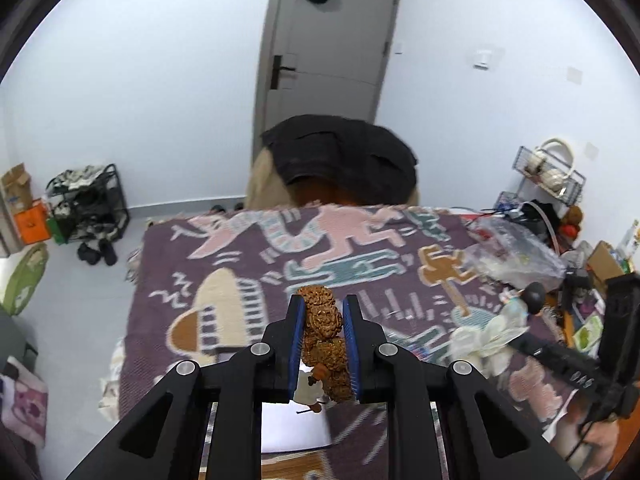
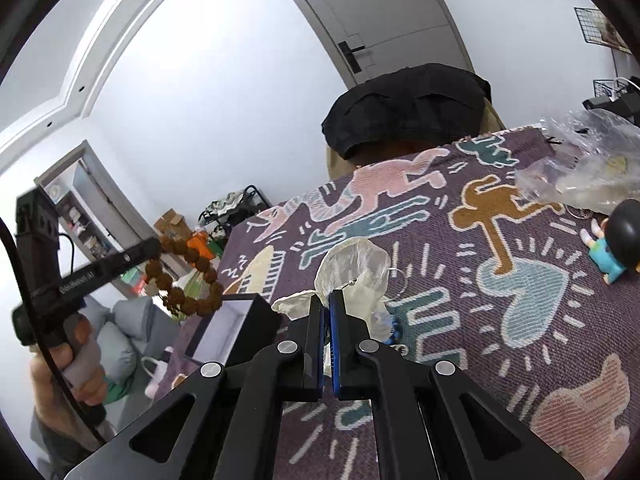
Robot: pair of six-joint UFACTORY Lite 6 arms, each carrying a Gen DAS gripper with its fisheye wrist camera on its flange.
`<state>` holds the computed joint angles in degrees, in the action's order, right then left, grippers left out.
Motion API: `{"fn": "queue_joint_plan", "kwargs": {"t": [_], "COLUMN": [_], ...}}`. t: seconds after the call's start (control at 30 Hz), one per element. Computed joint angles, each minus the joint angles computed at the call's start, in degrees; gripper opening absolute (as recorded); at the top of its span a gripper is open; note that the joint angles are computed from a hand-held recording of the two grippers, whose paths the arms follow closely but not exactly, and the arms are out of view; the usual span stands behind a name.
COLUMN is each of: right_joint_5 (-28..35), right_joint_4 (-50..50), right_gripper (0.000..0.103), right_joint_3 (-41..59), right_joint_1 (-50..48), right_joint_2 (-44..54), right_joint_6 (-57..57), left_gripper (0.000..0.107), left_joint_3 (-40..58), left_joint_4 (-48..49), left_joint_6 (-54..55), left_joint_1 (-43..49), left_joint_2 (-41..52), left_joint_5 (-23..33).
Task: Organize jewelry
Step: 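Lower the bracelet into the black box with the left tool while the right tool drops the bow in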
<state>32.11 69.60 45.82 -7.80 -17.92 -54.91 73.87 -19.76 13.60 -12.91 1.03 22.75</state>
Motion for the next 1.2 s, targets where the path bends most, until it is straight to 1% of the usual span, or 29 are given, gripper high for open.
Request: {"fn": "queue_joint_plan", "kwargs": {"t": [0.3,0.4,0.47,0.57,0.63,0.67,0.7,0.73,0.77,0.8,0.87,1.0,1.2], "right_joint_5": [-4.28,-5.40,-6.11,-7.44,-8.42,-8.86,-9.52,-9.99,-10.48,-10.76,-11.54,-12.90,-14.29], "right_joint_4": [-1.37,-2.28,-2.82,-4.37,-5.47,-6.07,-7.02,-7.71,-8.43,-8.82,-9.65,-11.60,-17.80], "right_gripper": [0.004,0.004,0.004,0.004,0.004,0.004,0.004,0.004,0.004,0.004,0.004,0.004,0.004], "right_joint_3": [1.23,1.55,1.80,2.58,3.42,3.87,4.58,5.07,5.75,6.32,7.74,11.33,19.06], "right_joint_1": [6.35,8.20,9.29,11.59,13.31,14.23,15.57,16.52,17.65,18.46,20.50,24.83,30.56], "right_joint_2": [1.58,1.89,2.22,2.94,3.72,4.11,4.70,5.11,5.72,6.25,7.63,11.41,18.98], "right_joint_6": [3.01,4.32,5.04,7.17,8.66,9.42,10.63,11.52,12.49,13.08,14.38,17.36,24.56], "left_gripper": [0.020,0.020,0.020,0.021,0.022,0.027,0.039,0.048,0.065,0.074,0.075,0.075,0.075], "left_joint_3": [-5.98,-7.03,-7.27,-6.14,-5.48,-5.35,-5.57,-6.00,-7.04,-8.54,-10.75,-11.85,-14.58], "left_joint_4": [-4.70,-1.20,-1.71,-4.55,-9.78,-12.92,-15.96,-17.80,-20.54,-23.08,-26.21,-29.17,-32.54], "left_joint_6": [7.99,4.78,5.23,7.10,11.60,14.32,16.97,18.53,21.11,23.55,26.65,29.23,33.88], "left_joint_1": [5.17,5.07,5.39,5.67,6.35,6.91,7.47,7.70,8.12,8.64,10.01,13.90,19.60], "left_joint_2": [1.57,2.93,3.79,6.28,7.20,7.37,7.07,6.49,5.33,3.61,0.70,-1.46,-4.92], "left_joint_5": [-2.00,-3.39,-3.52,-2.29,-0.56,0.47,1.18,1.28,0.87,-0.19,-1.24,0.96,3.45]}}
